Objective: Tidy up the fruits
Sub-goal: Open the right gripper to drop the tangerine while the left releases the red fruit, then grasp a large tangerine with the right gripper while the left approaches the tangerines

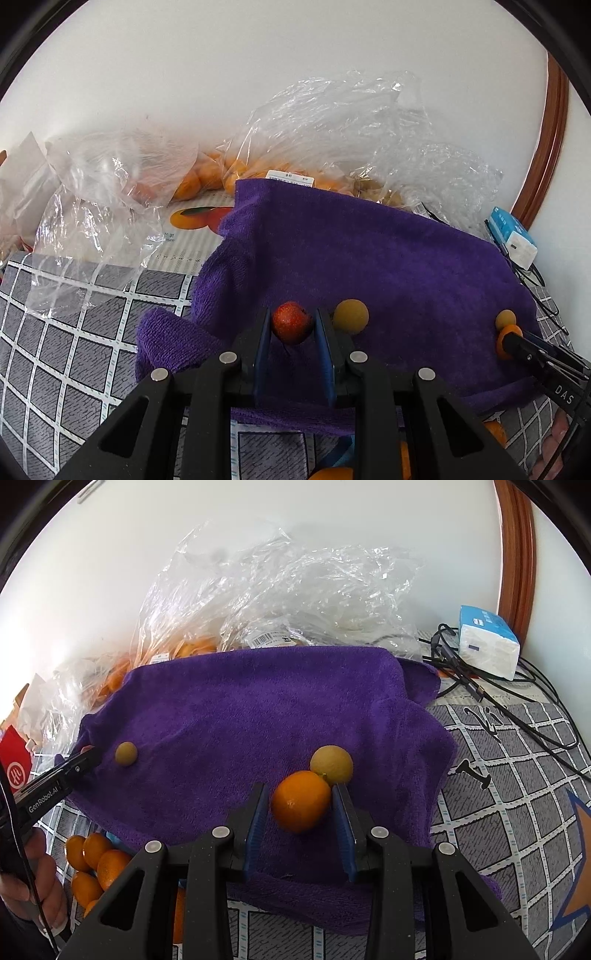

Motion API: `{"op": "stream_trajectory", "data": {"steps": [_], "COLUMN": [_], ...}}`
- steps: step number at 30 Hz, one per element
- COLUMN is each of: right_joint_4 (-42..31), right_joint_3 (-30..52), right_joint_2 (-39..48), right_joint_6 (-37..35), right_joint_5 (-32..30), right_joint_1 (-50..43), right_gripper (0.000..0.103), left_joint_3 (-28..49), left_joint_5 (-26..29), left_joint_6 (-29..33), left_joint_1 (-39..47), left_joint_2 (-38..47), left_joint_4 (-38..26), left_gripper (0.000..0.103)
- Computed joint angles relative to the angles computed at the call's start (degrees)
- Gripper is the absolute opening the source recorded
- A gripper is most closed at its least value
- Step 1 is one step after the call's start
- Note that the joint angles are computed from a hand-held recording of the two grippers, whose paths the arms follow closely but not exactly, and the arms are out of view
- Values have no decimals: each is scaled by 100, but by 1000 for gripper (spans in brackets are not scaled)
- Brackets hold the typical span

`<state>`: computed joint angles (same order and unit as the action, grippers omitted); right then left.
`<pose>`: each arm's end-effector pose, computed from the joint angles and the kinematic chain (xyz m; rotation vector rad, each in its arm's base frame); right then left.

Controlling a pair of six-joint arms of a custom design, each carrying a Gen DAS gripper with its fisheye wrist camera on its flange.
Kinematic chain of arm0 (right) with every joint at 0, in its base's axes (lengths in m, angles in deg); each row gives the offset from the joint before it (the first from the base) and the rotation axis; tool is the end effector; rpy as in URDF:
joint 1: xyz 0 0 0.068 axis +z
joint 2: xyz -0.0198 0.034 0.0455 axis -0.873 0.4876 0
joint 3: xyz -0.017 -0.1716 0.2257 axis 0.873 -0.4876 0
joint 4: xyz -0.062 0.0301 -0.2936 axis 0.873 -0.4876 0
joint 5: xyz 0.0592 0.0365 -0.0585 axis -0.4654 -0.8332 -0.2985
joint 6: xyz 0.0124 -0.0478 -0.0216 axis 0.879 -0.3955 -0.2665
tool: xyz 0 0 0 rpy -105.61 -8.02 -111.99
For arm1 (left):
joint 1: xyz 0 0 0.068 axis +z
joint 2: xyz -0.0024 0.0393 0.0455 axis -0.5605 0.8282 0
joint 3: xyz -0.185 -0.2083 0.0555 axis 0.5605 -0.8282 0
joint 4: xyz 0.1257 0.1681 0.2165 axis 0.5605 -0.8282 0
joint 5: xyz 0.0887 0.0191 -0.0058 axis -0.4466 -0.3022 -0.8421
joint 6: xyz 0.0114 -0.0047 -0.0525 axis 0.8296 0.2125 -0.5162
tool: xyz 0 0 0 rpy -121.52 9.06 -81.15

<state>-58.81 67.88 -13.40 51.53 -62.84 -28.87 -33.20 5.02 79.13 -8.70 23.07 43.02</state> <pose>0.1506 0.0859 0.1644 -0.0595 2.4358 0.2168 0.1485 0.0558 0.1488 -0.1256 2.3008 -0.1370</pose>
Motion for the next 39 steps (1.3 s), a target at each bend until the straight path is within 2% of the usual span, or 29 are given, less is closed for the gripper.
{"op": "stream_trajectory", "data": {"steps": [4, 9, 15, 20, 24, 27, 28, 31, 33, 36, 39], "right_joint_4": [-27, -153, -307, -408, -486, -562, -648, -1023, -1368, -2012, -2754], "right_joint_3": [-18, -9, -7, -19, 1, 40, 94, 341, 502, 678, 829], "right_joint_2": [-118, -359, -634, -887, -1000, -1118, -1146, -989, -1030, -1310, -1433], "right_joint_6": [47, 150, 237, 256, 345, 419, 478, 781, 957, 1332, 2007], "right_joint_5": [119, 329, 631, 797, 872, 574, 722, 1524, 1691, 1810, 2186], "right_joint_1": [63, 195, 329, 419, 447, 204, 270, 774, 1046, 1519, 2310], "right_gripper": [51, 60, 60, 60, 60, 60, 60, 60, 60, 54, 54], "left_joint_3": [3, -25, -50, -104, -202, -229, -245, -262, -134, 176, 582], "left_joint_5": [41, 58, 260, 559, 652, 723, 731, 700, 914, 1185, 1470], "left_joint_6": [38, 37, 13, -12, -135, -152, -151, -138, -32, 92, 359], "left_joint_1": [30, 27, 189, 477, 603, 680, 694, 728, 851, 972, 1328], "left_joint_2": [36, -121, -392, -780, -1177, -1387, -1481, -1926, -1971, -2055, -2273], "left_joint_4": [9, -54, -200, -325, -315, -360, -374, -548, -757, -1146, -1680], "left_gripper": [23, 26, 29, 41, 41, 41, 41, 41, 41, 41, 41]}}
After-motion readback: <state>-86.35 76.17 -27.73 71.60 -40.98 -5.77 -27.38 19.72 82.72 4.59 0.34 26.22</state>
